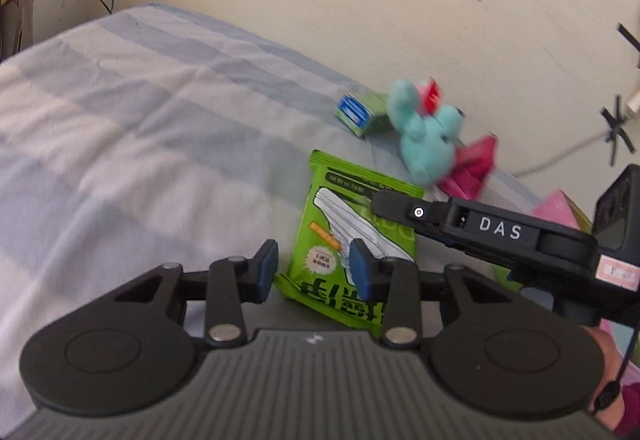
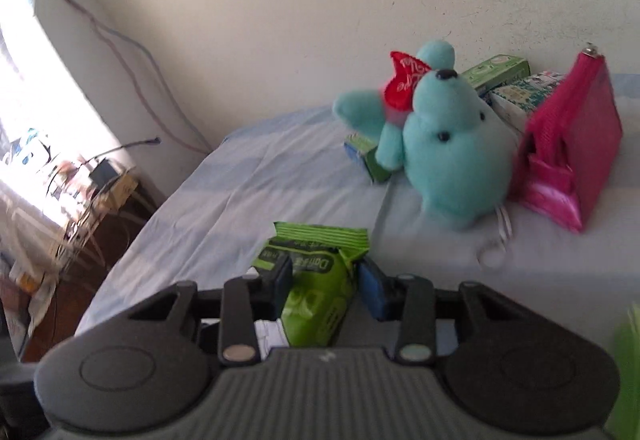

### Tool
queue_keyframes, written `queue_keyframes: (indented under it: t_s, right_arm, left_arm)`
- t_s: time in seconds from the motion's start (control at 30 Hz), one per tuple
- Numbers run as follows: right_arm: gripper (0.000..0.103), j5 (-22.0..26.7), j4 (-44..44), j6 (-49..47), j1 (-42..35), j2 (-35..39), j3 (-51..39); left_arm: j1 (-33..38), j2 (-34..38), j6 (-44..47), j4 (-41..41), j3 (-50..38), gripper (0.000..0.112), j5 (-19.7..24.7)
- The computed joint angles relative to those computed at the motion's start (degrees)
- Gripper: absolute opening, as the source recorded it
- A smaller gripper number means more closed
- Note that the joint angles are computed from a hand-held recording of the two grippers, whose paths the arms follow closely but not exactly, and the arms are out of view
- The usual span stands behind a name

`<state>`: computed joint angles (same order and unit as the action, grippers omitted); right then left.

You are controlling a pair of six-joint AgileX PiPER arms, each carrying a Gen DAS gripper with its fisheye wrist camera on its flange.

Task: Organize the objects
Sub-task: 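Grasp the green Dettol wipes pack with the left gripper, then carry the wipes pack into the pink tin and open the left gripper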

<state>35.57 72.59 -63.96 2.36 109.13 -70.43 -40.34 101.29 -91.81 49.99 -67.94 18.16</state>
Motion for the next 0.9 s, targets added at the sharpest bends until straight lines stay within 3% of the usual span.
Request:
queue_keyframes:
  t_s: [0.17,0.3,0.43,0.5,0.57,0.6,0.7,0.77,0.83,0.9]
  right_arm:
    - [0.037,9.25,2.38,-8.45,-8.74,-8.74,13.33]
    - [0.044,13.19,0.26,-14.0,-14.86,-16.73,21.93]
    - [0.05,16.08,-0.62,-17.98,-21.99,-22.76,27.72]
    - [0.062,19.35,-0.5,-21.85,-26.75,-24.8,30.45]
    - [0.074,20.83,-1.2,-27.55,-29.39,-28.1,33.68]
    - [0.08,20.15,-1.4,-30.15,-29.26,-29.96,35.4]
    - [0.086,19.25,-1.67,-36.06,-27.94,-34.67,39.6]
    - [0.092,17.08,-1.87,-36.8,-24.71,-35.47,40.85]
    - [0.088,13.02,-1.33,-36.22,-19.79,-34.76,41.34]
    - [0.081,8.62,2.74,-39.59,-15.83,-35.36,42.9]
  left_arm:
    - [-8.06,-6.1,-16.99,13.36,9.77,0.042,-1.14]
    - [-11.86,-8.29,-16.46,13.48,12.2,0.043,-2.54]
    - [-12.4,-9.59,-22.52,17.43,12.78,0.046,2.28]
    - [-10.91,-9.87,-21.94,16.38,12.41,0.046,1.56]
    - [-11.23,-8.5,-14.92,11.46,9.87,0.046,2.46]
    - [-11.68,-7.66,-11.78,9.71,8.75,0.045,2.31]
    - [-12.85,-2.81,-4.55,6.1,4.24,0.046,2.47]
    - [-12.77,-1.5,-6.71,8.86,4.2,0.046,0.26]
    - [-13.42,-0.85,-4.97,6.46,2.89,0.046,0.95]
    - [-15.41,-0.22,-1.7,4.29,0.38,0.046,5.22]
